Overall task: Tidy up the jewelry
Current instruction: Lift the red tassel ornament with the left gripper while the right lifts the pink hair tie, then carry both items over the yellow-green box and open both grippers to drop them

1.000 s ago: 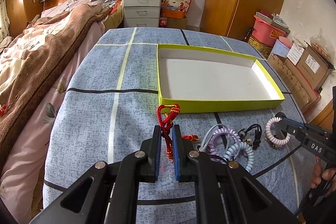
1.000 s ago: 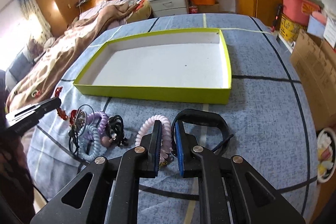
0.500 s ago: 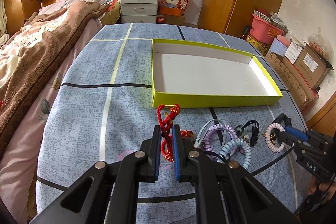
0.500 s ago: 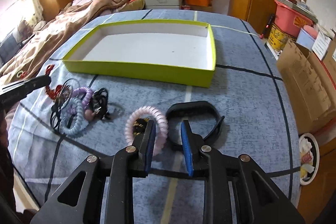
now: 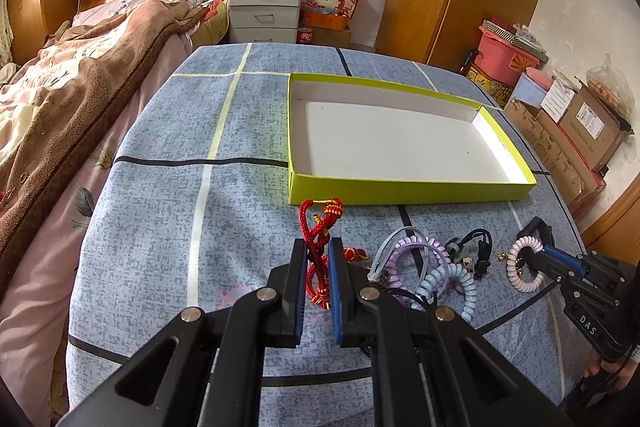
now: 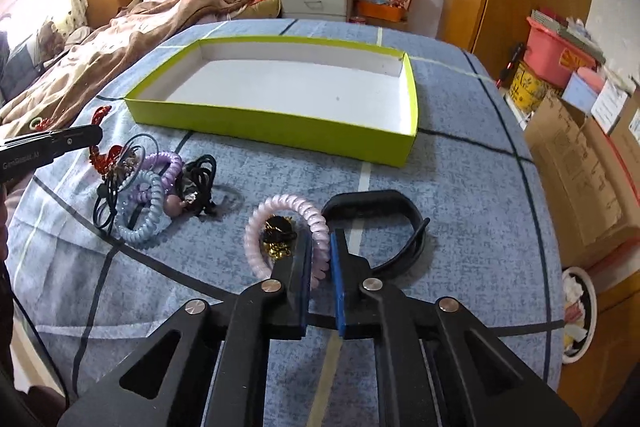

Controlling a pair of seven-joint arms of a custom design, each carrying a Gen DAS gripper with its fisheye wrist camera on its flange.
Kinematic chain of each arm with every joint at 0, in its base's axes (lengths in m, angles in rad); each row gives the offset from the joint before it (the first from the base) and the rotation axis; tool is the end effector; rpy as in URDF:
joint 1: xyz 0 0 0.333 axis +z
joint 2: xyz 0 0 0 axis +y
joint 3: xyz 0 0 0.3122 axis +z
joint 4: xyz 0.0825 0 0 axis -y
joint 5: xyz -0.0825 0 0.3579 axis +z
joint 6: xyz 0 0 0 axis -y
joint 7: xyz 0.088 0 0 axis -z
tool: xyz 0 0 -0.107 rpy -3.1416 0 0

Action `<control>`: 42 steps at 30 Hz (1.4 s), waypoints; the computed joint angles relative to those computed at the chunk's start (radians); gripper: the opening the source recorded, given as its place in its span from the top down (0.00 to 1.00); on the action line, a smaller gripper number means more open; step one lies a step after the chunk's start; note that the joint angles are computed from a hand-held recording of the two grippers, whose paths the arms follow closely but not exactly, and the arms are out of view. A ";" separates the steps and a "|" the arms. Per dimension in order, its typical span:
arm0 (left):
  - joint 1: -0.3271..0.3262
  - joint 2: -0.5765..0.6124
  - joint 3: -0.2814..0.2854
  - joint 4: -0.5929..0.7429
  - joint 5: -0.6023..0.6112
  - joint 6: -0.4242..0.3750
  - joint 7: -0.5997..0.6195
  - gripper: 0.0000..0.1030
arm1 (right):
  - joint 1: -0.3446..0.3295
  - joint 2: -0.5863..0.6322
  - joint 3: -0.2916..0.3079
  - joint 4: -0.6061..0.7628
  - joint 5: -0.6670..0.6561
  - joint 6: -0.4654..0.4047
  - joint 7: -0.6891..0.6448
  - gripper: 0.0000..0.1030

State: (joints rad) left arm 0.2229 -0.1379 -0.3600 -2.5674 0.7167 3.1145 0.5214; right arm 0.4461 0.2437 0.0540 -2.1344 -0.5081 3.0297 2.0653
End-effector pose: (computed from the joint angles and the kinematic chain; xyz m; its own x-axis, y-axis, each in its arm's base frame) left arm 0.4437 -0.1190 0.3889 0.1344 -0.9799 0.1472 -0.7626 -0.1971 -0.6160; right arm 0.5013 0.3141 0.3769 0.4557 -0.8894 0.0365 -0.6895 -0.3786 -0.6174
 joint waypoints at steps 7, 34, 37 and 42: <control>-0.004 -0.005 0.003 0.002 -0.001 -0.002 -0.001 0.90 | -0.094 -0.012 0.093 -0.017 0.137 0.067 -0.086 0.91; -0.204 0.232 0.199 0.330 -0.262 -0.062 0.353 0.90 | -0.141 0.299 0.123 0.530 0.414 -0.153 -0.334 0.91; -0.200 0.286 0.179 0.375 -0.397 -0.077 0.478 0.90 | -0.136 0.364 0.115 0.624 0.419 -0.213 -0.345 0.91; -0.244 0.350 0.210 0.436 -0.477 -0.117 0.552 0.90 | -0.131 0.438 0.108 0.731 0.434 -0.285 -0.367 0.91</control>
State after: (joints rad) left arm -0.0211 0.2120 -0.1502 -2.1317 0.2398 2.9977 1.0731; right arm 0.3155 0.6817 0.1619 -1.4039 -0.0737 2.7451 1.6987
